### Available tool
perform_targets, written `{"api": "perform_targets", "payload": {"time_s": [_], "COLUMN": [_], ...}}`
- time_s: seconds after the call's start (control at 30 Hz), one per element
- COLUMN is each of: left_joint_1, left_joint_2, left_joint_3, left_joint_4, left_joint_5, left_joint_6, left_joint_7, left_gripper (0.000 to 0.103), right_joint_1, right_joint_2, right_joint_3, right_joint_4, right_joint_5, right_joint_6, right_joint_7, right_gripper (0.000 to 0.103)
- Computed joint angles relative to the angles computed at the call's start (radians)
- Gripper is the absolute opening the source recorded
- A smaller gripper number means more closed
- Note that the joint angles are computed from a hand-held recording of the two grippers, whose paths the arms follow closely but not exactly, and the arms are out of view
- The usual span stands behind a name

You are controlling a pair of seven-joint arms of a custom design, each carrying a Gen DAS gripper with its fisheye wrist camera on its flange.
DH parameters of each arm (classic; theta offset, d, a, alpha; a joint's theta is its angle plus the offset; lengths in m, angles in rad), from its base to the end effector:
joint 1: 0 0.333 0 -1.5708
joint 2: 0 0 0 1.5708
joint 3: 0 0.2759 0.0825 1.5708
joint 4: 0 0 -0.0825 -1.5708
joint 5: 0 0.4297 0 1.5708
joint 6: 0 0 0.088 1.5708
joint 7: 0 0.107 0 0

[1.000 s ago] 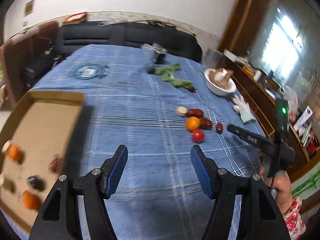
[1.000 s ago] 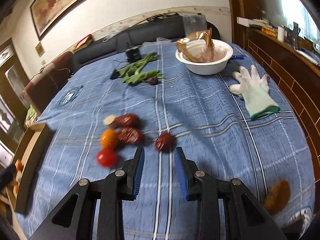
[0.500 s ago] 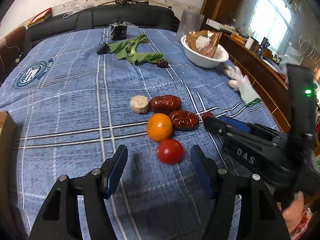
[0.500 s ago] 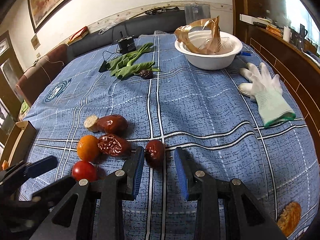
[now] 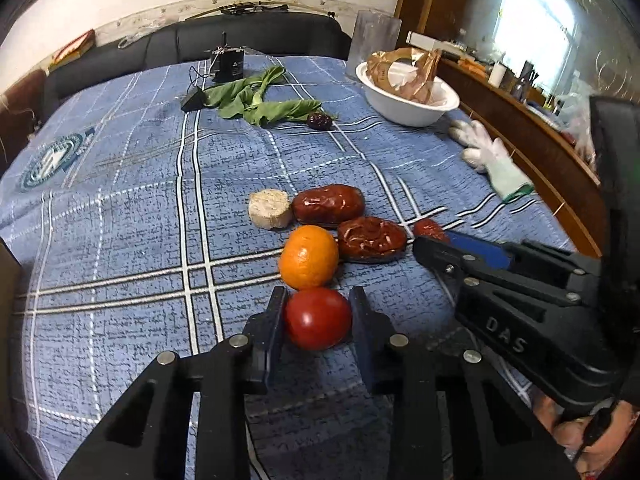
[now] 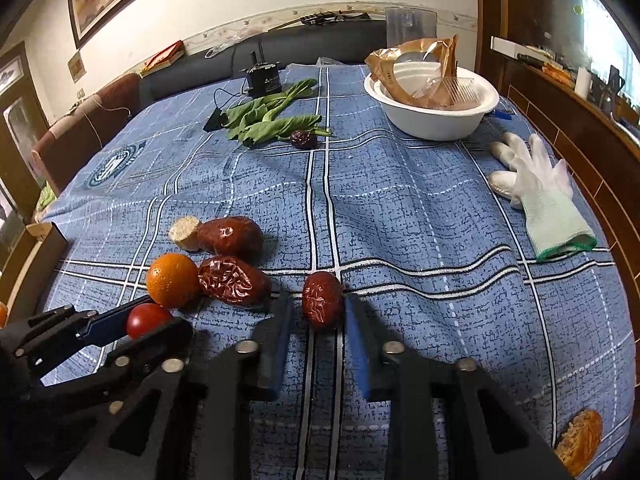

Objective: Organize fruits
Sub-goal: 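Grasp the red tomato with the left tool while the right tool grasps a red date, then carry the tomato and red date over the cardboard tray with both tools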

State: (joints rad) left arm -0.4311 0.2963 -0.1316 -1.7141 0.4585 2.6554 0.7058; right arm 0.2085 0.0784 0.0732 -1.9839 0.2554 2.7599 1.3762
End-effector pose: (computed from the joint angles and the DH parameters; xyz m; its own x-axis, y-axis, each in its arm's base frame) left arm 0.6038 -0.3861 0.4315 -0.0747 -0.9827 0.1696 -0.7784 -0.0488 -0.6258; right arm 0.6344 0.1718 0.4449 0.3035 -0.9470 -0.1051 -0.7439 -0.1666 -0.6472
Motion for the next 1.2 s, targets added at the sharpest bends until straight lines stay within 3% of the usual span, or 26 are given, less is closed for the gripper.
{"api": "perform_targets", "payload": {"time_s": [0.13, 0.37, 0.63, 0.8, 0.87, 0.93, 1.07, 1.2], "left_joint_1": [0.009, 0.017, 0.019, 0.03, 0.027, 0.037, 0.092, 0.162], "left_joint_2": [-0.032, -0.043, -0.072, -0.127, -0.16, -0.222, -0.391, -0.65], "left_joint_3": [0.004, 0.008, 0.015, 0.002, 0.008, 0.004, -0.034, -0.062], "left_joint_4": [-0.054, -0.071, -0.114, -0.188, -0.221, -0.282, -0.463, -0.672], "left_joint_5": [-0.004, 0.023, 0.01, 0.023, 0.08, 0.147, 0.14, 0.132], "left_joint_6": [0.074, 0.103, 0.15, 0.179, 0.184, 0.195, 0.25, 0.19], "left_joint_7": [-0.017, -0.06, -0.095, -0.145, -0.213, -0.302, -0.363, -0.399], "left_gripper": [0.029, 0.029, 0.029, 0.029, 0.029, 0.029, 0.03, 0.03], "right_joint_1": [-0.002, 0.002, 0.018, 0.054, 0.082, 0.114, 0.204, 0.281], "right_joint_2": [-0.019, -0.045, -0.073, -0.195, -0.256, -0.295, -0.35, -0.352], "right_joint_3": [0.001, -0.007, -0.013, -0.025, -0.039, -0.06, -0.105, -0.117], "right_joint_4": [-0.024, -0.057, -0.093, -0.198, -0.248, -0.276, -0.31, -0.291], "right_joint_5": [0.029, 0.108, 0.051, 0.037, 0.044, 0.053, 0.113, 0.183], "right_joint_6": [0.031, 0.068, 0.096, 0.102, 0.11, 0.108, 0.096, 0.068], "right_joint_7": [-0.016, -0.055, 0.002, 0.0, -0.012, -0.027, -0.095, -0.169], "right_gripper": [0.022, 0.022, 0.022, 0.023, 0.023, 0.023, 0.023, 0.023]}}
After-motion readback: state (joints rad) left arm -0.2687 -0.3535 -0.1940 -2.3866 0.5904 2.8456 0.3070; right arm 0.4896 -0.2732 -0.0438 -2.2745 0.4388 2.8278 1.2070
